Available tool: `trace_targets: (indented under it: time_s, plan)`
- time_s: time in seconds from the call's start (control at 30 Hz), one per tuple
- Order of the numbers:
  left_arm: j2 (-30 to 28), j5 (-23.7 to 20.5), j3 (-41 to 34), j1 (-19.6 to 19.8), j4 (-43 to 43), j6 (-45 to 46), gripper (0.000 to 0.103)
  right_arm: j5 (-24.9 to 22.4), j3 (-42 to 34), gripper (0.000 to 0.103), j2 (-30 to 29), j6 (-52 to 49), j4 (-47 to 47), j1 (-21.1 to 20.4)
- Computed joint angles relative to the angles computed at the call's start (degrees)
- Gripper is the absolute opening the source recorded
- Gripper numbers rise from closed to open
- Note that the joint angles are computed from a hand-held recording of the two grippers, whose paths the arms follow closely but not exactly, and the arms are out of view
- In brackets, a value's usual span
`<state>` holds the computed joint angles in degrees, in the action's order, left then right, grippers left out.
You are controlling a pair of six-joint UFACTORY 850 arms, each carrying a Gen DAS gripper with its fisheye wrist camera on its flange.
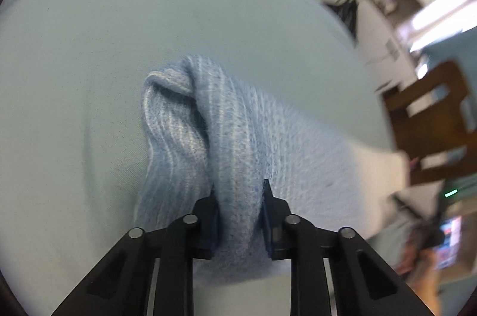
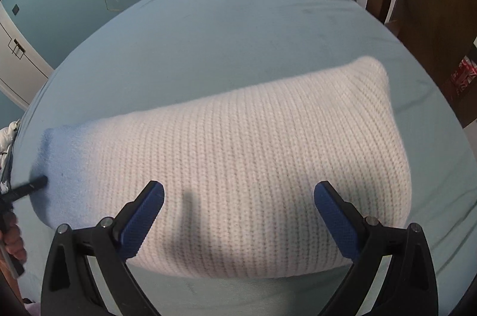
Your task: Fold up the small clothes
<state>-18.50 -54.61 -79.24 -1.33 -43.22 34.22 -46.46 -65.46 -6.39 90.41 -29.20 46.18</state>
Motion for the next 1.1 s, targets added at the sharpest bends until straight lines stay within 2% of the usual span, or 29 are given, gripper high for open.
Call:
trace_targets:
  time_s: [0.1, 0.17, 0.27, 0.3, 0.37, 0.43, 0.47, 0.5, 0.57, 0.6, 0.67, 0.8, 0.9, 0.93, 0.97, 1.0, 1.03, 1.1]
  plan:
    - [2.32, -0.43, 1.45, 0.87, -3.44, 3.94, 0.016, 2.23, 0.07, 0.093, 0.37, -1.13, 1.34, 0.05]
    - [1.69, -0.77, 1.43, 1.03, -3.43, 1.46, 0.016, 4.32, 0.48, 0.093, 1.47, 0.19, -1.92, 0.28]
    - [-1.9, 0.82, 0.22, 0.18, 2.91, -4.7, 0.018, 0.86, -1.44, 0.093, 0.14, 0.59, -6.38, 1.64]
    - [-2.52, 0.59, 0.66, 0.19, 3.16, -6.44, 0.025, 0.35, -2.03, 0.093, -0.64, -0.99, -5.31, 1.62]
    - [-3.39, -1.49, -0.75, 1.07, 2.35, -8.73, 0.03, -1.49, -2.92, 0.093, -2.37, -3.75, -4.27, 1.56]
    - [-1.68, 0.06, -2.1, 0.21, 8.77, -14.88, 0.039, -4.76, -3.95, 0.093, -3.95, -5.73, -5.11, 1.9]
    - [0.55, 3.79, -2.01, -0.98, 14.7, -17.66, 0.051, -6.31, -4.51, 0.093, -4.53, -6.44, -5.35, 2.07]
    - [2.38, 6.74, -2.14, -2.44, 20.62, -19.96, 0.077, -6.94, -4.71, 0.093, -4.53, -6.04, -5.9, 2.22]
    - [7.82, 16.16, 0.74, -5.57, 25.68, -19.95, 0.103, -5.37, -4.43, 0.093, -3.47, -3.18, -8.08, 2.56]
    - [9.99, 20.03, 2.45, -6.71, 24.61, -17.44, 0.103, -4.03, -4.14, 0.093, -2.97, -2.11, -9.25, 2.32]
    - [11.18, 22.84, 3.15, -9.95, 24.16, -15.5, 0.103, -2.11, -5.33, 0.093, -3.4, -1.13, -11.44, 2.75]
    - [7.87, 24.04, 3.29, -15.79, 29.51, -19.55, 0.103, -2.97, -9.9, 0.093, -7.62, -7.66, -11.62, 3.55]
    - [1.37, 21.21, 3.39, -20.54, 39.74, -30.64, 0.103, -1.02, -10.13, 0.093, -9.55, -13.45, -5.1, 1.57]
    - [0.35, 23.44, 4.56, -21.41, 44.88, -34.81, 0.103, -0.54, -9.96, 0.094, -11.05, -16.14, -1.82, 0.93]
    - [1.74, 28.06, 7.21, -22.04, 48.47, -37.79, 0.103, -1.01, -9.97, 0.098, -12.09, -17.78, -0.93, 0.65]
    - [3.41, 32.82, 9.88, -22.33, 51.16, -39.63, 0.103, -1.99, -10.12, 0.102, -12.91, -18.31, -2.44, 1.18]
    - [3.65, 35.18, 11.06, -22.26, 51.55, -39.1, 0.103, -2.22, -9.74, 0.102, -13.22, -17.13, -5.71, 1.93]
    - [2.98, 33.49, 9.73, -21.53, 46.34, -34.58, 0.103, -1.71, -9.85, 0.102, -13.51, -17.3, -5.78, 1.59]
